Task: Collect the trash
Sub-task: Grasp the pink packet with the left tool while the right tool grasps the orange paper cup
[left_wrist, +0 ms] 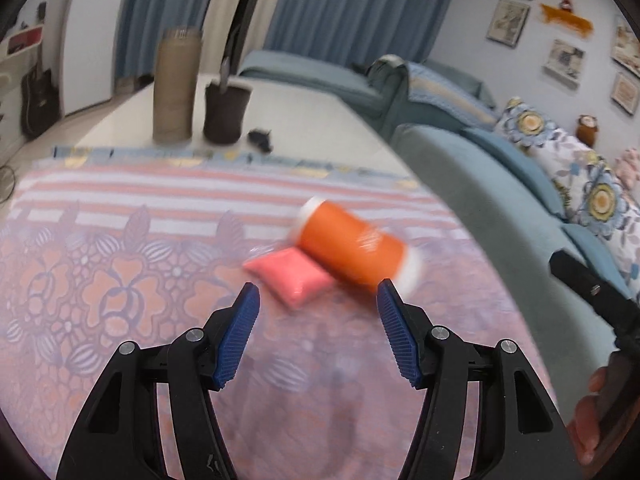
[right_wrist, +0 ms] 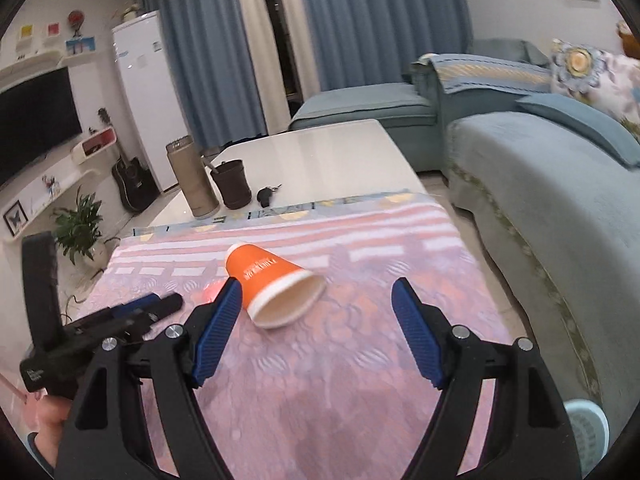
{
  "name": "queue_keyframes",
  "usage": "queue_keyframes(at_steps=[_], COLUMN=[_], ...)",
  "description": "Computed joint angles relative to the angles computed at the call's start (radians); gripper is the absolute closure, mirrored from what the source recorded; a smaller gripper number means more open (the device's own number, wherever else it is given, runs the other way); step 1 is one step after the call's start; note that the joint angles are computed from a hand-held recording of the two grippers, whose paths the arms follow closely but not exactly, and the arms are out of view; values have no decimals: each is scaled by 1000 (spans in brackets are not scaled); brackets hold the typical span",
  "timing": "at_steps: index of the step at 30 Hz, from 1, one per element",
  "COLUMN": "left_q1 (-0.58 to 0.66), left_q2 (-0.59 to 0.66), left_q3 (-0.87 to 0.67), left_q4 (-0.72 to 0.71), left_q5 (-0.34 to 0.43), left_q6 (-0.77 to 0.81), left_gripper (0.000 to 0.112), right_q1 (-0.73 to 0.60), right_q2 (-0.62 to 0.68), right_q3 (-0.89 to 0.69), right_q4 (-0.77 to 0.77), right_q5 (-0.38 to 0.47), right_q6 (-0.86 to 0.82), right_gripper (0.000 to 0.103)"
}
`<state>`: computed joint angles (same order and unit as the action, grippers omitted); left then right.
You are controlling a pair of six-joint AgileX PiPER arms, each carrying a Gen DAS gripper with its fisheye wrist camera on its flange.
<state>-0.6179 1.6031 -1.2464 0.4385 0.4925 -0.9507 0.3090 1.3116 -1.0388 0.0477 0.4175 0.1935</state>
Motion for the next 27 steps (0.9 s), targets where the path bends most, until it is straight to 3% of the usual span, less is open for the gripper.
queue_keyframes(at_steps=[4,9,11,13,17,21,27], left_q1=[74,129,136,133,122,116,84], left_q2=[96,151,181,188,204,169,83], left_q3=[-44,-58,-84,-92,-106,-50,68], left_q4=[-147,-309,-344,-325,-292,-245,91], left_q5=[-28,-84,-65,-61,-45,-107,-217], left_q6=[99,226,258,244,232,184,-160], left_gripper=[54,54,54,57,82,85,86], right_q1=[45,34,29,24,-4,-36,-42], right_q2=[145,280,321,357,423,471,533], right_q3=[-76,-168,-202,-229,-281,-312,-373], right_q4=[-90,1,31,25,126,303,413], right_q5=[-43,-47,-43,-36,-13,25,81], right_q6=[70,-18,-48,-44,-119,-256,-336], right_gripper=[30,30,30,30,30,30,27])
